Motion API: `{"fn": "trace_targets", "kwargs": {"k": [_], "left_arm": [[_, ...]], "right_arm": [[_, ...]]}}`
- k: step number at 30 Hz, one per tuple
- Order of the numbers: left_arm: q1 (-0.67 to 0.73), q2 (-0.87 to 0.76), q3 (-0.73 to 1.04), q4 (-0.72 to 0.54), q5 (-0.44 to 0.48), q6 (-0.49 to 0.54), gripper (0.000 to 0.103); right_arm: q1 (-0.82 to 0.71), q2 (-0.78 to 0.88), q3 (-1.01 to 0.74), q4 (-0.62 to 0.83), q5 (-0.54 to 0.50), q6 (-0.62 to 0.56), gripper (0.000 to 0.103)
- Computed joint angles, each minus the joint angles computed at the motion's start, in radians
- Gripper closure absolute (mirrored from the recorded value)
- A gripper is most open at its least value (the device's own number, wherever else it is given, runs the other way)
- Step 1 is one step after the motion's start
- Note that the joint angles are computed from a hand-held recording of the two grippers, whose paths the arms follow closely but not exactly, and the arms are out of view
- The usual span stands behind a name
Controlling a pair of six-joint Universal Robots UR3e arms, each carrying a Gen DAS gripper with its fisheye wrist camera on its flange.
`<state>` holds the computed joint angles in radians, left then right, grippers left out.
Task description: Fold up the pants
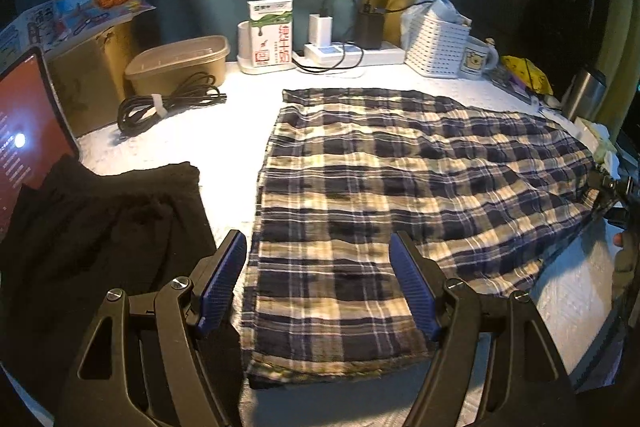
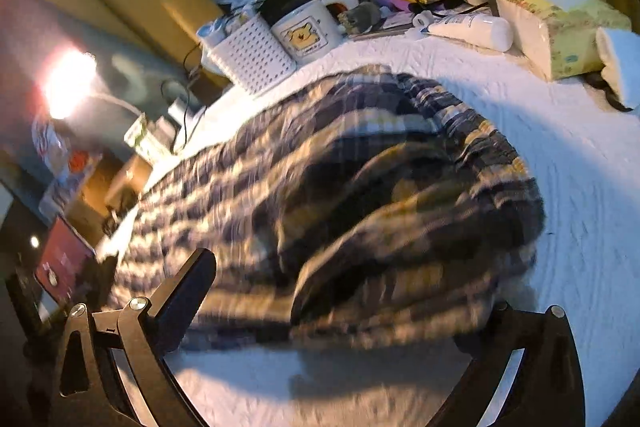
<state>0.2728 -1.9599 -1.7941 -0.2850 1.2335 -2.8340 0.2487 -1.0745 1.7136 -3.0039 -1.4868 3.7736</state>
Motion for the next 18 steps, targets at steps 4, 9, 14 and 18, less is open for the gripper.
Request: {"fn": "trace_targets", "kwargs": {"k": [4, 9, 14, 18], "left_arm": [[-0.006, -0.020, 0.039, -0.011, 0.026, -0.025, 0.029], [-0.027, -0.051, 0.099, -0.040, 0.065, -0.048, 0.029], [-0.054, -0.086, 0.162, -0.070, 0.088, -0.067, 0.029], [-0.075, -0.099, 0.202, -0.086, 0.090, -0.064, 0.029]], "right_arm": [[-0.033, 0.050, -0.055, -0.022, 0.008, 0.037, 0.017], [-0.068, 0.094, -0.110, 0.010, 0.015, 0.035, 0.060], [-0.069, 0.097, -0.111, -0.006, 0.008, -0.003, 0.088], [-0.072, 0.076, -0.112, -0.001, -0.028, -0.055, 0.091]]}}
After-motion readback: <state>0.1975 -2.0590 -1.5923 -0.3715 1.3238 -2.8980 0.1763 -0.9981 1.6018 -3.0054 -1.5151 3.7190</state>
